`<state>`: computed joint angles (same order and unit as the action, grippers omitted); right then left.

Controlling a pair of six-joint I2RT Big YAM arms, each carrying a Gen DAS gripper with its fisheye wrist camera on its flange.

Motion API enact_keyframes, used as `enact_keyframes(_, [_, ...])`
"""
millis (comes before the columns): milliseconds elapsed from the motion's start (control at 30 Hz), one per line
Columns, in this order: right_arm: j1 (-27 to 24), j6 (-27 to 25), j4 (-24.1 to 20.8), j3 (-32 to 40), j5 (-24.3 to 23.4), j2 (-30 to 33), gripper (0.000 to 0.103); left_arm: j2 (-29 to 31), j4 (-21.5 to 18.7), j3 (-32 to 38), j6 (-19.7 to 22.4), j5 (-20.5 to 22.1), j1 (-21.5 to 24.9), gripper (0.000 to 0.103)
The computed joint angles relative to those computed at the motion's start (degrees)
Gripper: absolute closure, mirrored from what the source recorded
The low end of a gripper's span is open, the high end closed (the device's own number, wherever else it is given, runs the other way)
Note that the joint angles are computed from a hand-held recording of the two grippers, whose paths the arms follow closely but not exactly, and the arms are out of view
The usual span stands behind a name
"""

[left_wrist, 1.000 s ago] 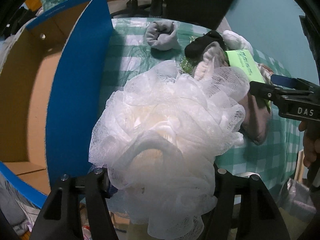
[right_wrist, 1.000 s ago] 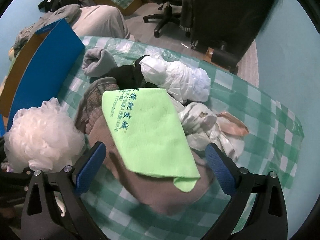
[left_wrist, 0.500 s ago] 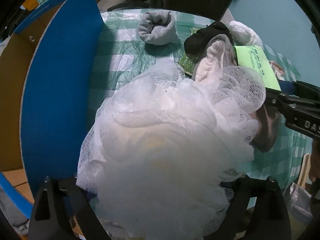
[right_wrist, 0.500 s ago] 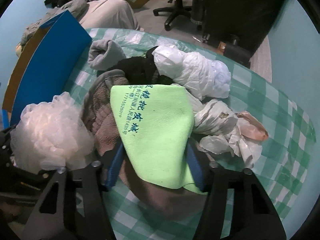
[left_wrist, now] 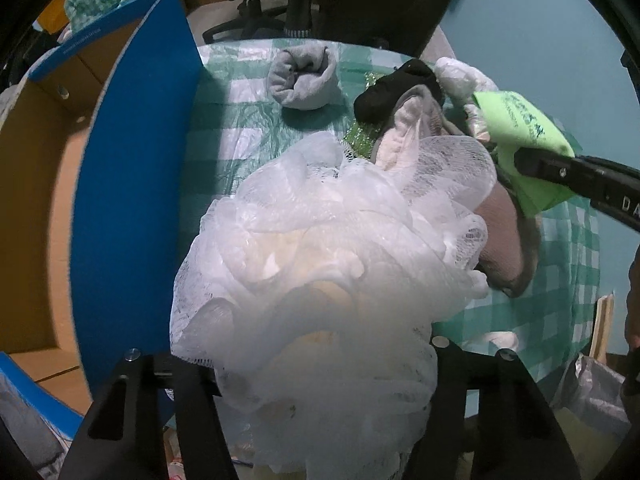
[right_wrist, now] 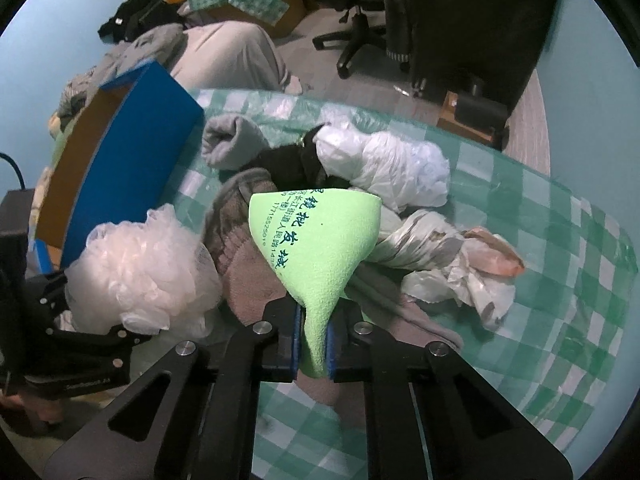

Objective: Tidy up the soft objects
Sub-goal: 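Carry the puffer and green cloth together over the cardboard box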

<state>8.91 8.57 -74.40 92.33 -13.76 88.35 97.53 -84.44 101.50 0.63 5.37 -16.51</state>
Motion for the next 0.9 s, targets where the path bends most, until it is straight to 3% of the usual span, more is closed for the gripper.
enact_keyframes(567, [1.8, 4.0, -0.9, 2.8, 1.1, -3.0, 0.095, -1.5, -0.9, 6.7, 5.0, 2.4, 1.6, 0.046])
enact_keyframes(900, [3.8, 5.1, -2.5, 6.5, 1.9, -2.7, 0.095, -1.3, -2.0, 11.3, 5.8, 3.3, 3.6, 0.046])
